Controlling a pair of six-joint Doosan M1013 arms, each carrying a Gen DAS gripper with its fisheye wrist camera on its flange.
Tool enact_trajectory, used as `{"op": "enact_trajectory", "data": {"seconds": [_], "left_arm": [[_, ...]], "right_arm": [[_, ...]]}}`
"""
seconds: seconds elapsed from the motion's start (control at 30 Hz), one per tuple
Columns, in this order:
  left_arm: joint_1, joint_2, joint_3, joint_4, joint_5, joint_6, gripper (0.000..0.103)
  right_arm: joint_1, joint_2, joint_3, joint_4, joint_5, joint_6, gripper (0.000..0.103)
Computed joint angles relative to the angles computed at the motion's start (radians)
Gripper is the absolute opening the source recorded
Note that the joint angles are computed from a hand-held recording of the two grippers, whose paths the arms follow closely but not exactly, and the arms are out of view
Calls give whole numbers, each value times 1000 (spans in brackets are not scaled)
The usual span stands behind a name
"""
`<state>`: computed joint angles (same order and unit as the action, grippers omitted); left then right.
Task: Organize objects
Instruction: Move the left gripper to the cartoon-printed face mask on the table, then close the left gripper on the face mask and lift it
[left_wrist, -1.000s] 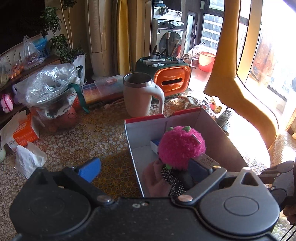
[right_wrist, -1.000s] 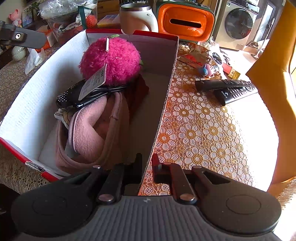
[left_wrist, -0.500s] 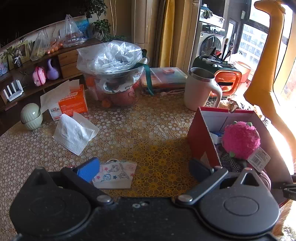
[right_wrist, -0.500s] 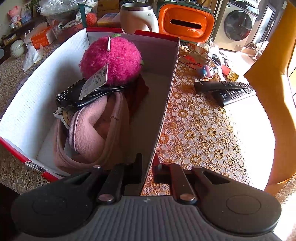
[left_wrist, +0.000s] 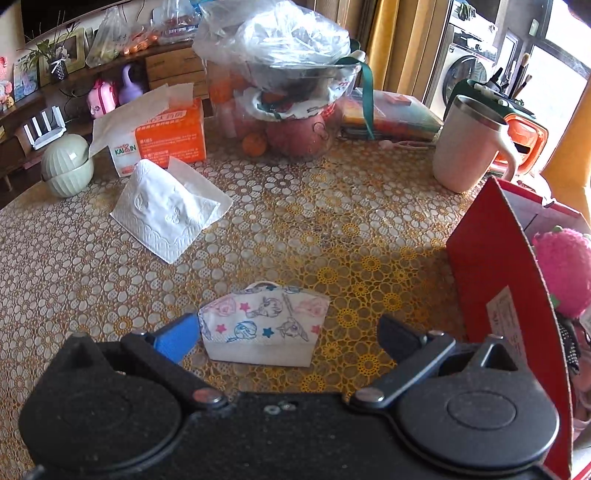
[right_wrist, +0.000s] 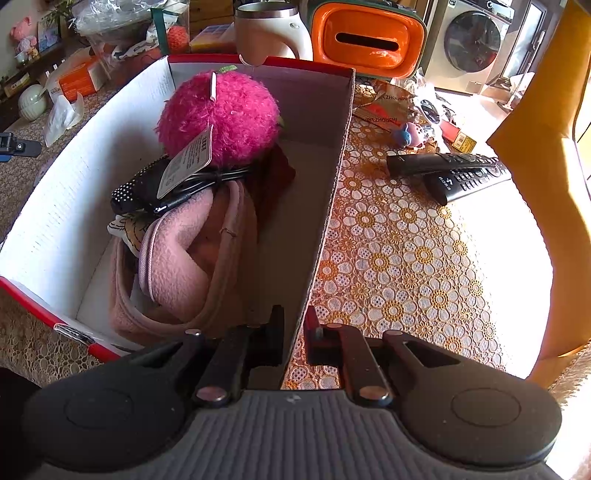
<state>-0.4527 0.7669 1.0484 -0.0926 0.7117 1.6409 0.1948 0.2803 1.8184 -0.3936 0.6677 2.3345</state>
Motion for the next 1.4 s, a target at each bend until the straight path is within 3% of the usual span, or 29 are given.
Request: {"op": "enact_trajectory", "data": {"seconds": [0.47, 0.9, 1.17, 1.4], "left_arm": [[-6, 86, -91, 45, 64, -78, 102], [-10, 106, -106, 98, 50, -130, 102], [-16, 97, -88, 123, 16, -117, 86], [-19, 85, -71, 131, -8, -107, 50]], "right_arm": [[-6, -1, 1, 33, -3, -3, 10], [-12, -1, 5, 58, -15, -5, 10], [-13, 0, 5, 63, -16, -4, 10], [-13, 0, 6, 59, -19, 4, 10]]}}
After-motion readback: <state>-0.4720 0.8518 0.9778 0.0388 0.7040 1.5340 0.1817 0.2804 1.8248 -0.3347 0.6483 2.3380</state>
